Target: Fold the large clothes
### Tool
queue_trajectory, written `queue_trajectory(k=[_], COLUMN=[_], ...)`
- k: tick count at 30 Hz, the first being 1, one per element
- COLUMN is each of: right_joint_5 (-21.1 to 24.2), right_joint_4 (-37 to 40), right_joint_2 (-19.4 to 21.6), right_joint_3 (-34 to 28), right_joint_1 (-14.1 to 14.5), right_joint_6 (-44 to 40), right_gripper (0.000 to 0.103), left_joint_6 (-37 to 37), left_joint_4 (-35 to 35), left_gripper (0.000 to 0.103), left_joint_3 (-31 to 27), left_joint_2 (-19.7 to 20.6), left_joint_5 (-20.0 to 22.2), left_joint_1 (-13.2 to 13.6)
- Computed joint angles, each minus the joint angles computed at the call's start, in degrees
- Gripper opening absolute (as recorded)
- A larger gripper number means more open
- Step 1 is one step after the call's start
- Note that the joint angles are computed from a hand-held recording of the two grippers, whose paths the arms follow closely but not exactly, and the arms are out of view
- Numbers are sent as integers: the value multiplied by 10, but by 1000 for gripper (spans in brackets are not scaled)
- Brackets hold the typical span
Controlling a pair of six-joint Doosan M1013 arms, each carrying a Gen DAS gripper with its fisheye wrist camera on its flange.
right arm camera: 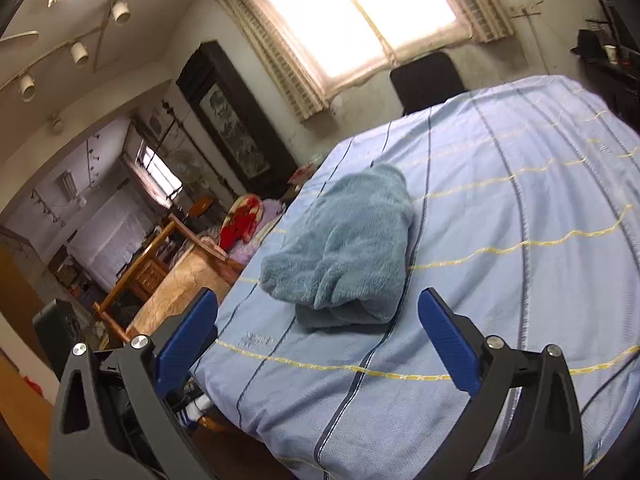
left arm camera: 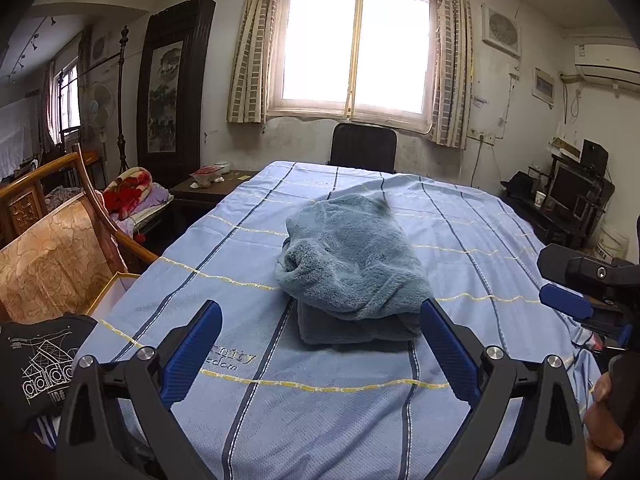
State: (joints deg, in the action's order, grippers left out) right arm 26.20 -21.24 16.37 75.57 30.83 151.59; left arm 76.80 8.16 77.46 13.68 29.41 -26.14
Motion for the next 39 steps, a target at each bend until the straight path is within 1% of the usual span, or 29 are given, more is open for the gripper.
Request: queue_trajectory(k=[1, 2, 3, 4, 5, 7, 11, 14, 16, 17, 18, 19, 20, 23, 24, 30, 35, 39], right_joint_5=[12, 30, 55, 92, 119, 163, 200, 205, 206, 200, 197, 193, 192, 192, 191, 198, 202, 198], right_joint_4=[2, -15, -43, -89, -120, -172, -222, -227, -232, -222, -194, -138, -107, -83, -81, -126, -126, -123], right_joint_2=[5, 9, 15, 25, 33, 50, 71, 77, 77, 77, 80, 84, 86, 86, 86, 81, 80, 78], right_joint_3=[-7, -16, -29, -47, -61, -95, -139, -150, -138, -131, -132, -135, -136, -128, -126, -120, -119, -117], right_joint_1=[1, 4, 9, 17, 24, 35, 43, 40, 37, 33, 28, 19, 13, 6, 6, 19, 23, 23], right_joint_6=[-6, -2, 6, 17, 20, 6, -17, -23, 6, 16, 2, -37, -53, -45, -47, -24, -36, -37], right_gripper=[98, 98, 98, 98, 98, 98, 98, 98, 98, 98, 98, 98, 98, 98, 98, 98, 98, 98], left_joint_6=[-3, -6, -9, -11, -16, -40, -83, -112, -114, -113, -113, -111, -106, -94, -92, -89, -96, -95], left_joint_4=[4, 9, 13, 19, 27, 60, 107, 135, 143, 146, 148, 145, 141, 133, 133, 131, 128, 122], left_gripper=[99, 99, 99, 99, 99, 99, 99, 99, 99, 99, 99, 99, 99, 99, 99, 99, 99, 99], left_joint_3=[-1, -2, -3, -5, -8, -14, -34, -44, -47, -47, -46, -44, -43, -41, -40, -33, -35, -37], left_joint_2=[2, 4, 5, 7, 9, 12, 20, 24, 28, 29, 30, 30, 31, 33, 33, 29, 29, 30], left_joint_5=[1, 2, 4, 5, 7, 9, 25, 35, 45, 46, 47, 46, 48, 51, 52, 45, 49, 53], left_joint_1=[0, -1, -2, -3, -3, -5, -6, -9, -12, -13, -14, -15, -16, -16, -17, -16, -12, -11])
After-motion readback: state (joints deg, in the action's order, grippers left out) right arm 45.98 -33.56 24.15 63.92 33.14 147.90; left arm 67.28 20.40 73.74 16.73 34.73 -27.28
